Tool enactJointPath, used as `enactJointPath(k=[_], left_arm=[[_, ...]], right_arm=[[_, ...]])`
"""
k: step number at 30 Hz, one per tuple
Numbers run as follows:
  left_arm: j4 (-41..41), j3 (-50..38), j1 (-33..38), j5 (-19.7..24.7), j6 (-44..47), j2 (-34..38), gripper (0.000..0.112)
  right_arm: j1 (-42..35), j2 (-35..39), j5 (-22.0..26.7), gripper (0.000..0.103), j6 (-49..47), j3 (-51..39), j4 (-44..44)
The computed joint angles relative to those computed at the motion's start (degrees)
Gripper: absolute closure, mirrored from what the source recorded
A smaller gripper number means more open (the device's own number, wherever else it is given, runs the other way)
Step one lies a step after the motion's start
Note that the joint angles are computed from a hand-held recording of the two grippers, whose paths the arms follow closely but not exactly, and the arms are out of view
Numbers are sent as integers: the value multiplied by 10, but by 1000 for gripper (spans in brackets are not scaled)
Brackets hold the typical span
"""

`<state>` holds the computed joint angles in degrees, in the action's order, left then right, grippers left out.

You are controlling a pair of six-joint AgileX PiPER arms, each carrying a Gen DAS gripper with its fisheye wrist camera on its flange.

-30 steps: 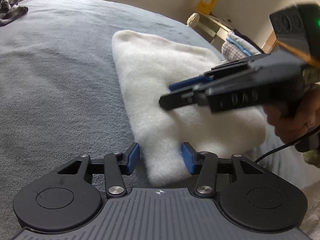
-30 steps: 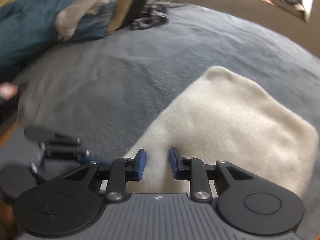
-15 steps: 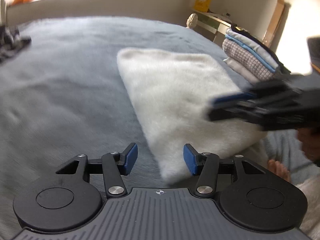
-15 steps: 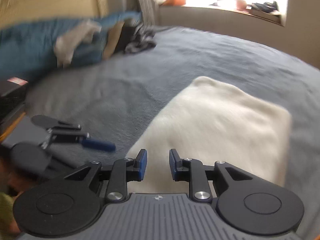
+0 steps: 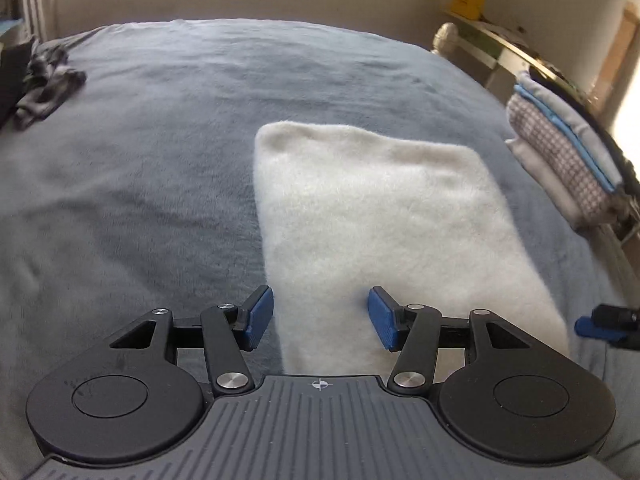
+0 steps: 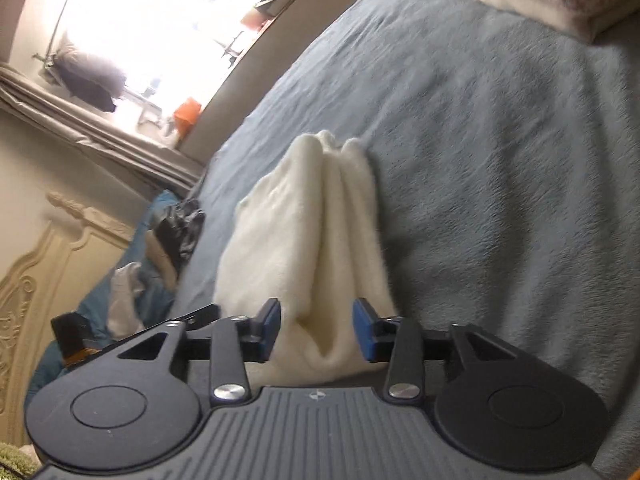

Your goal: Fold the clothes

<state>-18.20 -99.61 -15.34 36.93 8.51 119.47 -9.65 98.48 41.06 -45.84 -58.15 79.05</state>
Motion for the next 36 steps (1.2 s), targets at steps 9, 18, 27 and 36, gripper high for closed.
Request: enactJointPath(k=[9, 18, 27, 36], left_arm=[[97, -3, -25, 9, -136, -10, 56], [114, 6, -13, -2, -242, -14, 56], [141, 16, -13, -8, -289, -21, 56], [118, 13, -8, -8, -277, -15, 56]], right_arm=[[19, 50, 26, 41, -83, -26, 12], [1, 86, 89, 32, -122, -46, 41], [-10, 105, 93, 33, -69, -66, 12], [-7, 146, 126, 32, -73, -117, 28]])
